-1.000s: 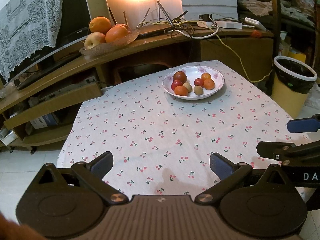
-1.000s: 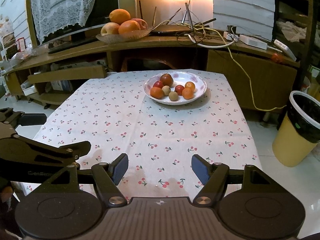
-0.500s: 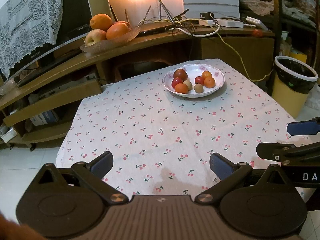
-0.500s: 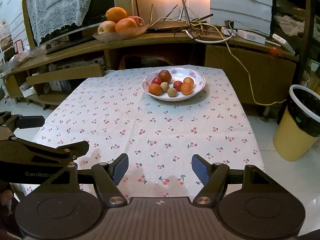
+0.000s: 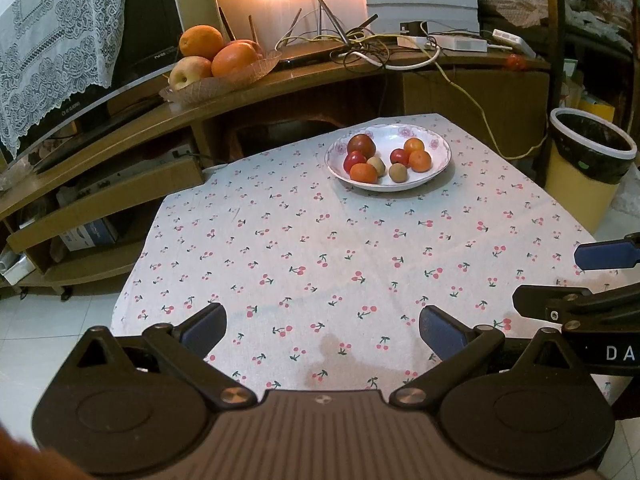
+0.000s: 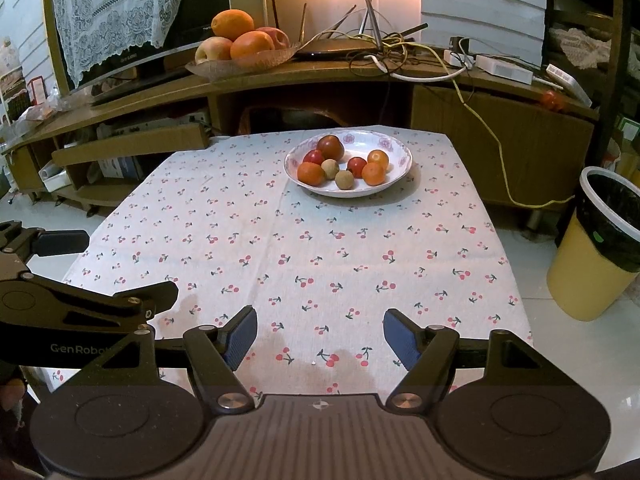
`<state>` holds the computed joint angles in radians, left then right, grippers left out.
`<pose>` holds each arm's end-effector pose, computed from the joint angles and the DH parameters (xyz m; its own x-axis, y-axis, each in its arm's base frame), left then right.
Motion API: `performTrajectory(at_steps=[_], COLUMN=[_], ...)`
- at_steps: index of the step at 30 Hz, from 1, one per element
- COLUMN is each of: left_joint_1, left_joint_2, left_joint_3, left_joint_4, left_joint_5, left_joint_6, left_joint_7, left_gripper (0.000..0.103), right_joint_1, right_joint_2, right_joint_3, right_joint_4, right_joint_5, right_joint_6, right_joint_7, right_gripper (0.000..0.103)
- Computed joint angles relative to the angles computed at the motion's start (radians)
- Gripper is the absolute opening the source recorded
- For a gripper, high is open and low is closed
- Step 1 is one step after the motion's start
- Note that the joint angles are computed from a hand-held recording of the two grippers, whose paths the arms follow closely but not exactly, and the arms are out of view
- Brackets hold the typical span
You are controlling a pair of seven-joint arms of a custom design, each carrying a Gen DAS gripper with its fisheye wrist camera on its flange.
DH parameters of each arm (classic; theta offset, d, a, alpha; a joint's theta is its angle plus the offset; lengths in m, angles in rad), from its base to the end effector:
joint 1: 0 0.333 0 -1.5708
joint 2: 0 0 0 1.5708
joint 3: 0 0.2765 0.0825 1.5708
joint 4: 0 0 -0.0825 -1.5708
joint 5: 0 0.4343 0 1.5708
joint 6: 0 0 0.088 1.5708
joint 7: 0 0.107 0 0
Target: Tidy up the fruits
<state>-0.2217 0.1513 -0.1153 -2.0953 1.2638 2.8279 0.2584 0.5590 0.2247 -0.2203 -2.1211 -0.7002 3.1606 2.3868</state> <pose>0.5731 -0.2514 0.3194 -0.0749 -0.9869 -0.1430 -0.6692 0.1561 -0.7265 0.5771 0.2676 0.3152 0.2699 -0.9619 -0.0441 -0.6690 -0.1544 -0.7270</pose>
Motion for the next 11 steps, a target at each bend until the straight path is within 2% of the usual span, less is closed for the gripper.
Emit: performTrajectory(at_steps=[11], left_joint_1=[-0.005], left_joint_2=[0.001], left_joint_3=[0.002], left_joint_4=[0.001], left_joint_5=[0.025], left_joint_6=[-0.010], left_joint_7=[-0.020], left_gripper=[0.103], right_joint_1=[0.001], right_joint_2=[0.000], right_joint_3=[-0.001], right_joint_4=[0.000], right_joint_5=[0.002], right_joint_6=[-0.001], right_joint_7=[-0.002], right_gripper=[0.071])
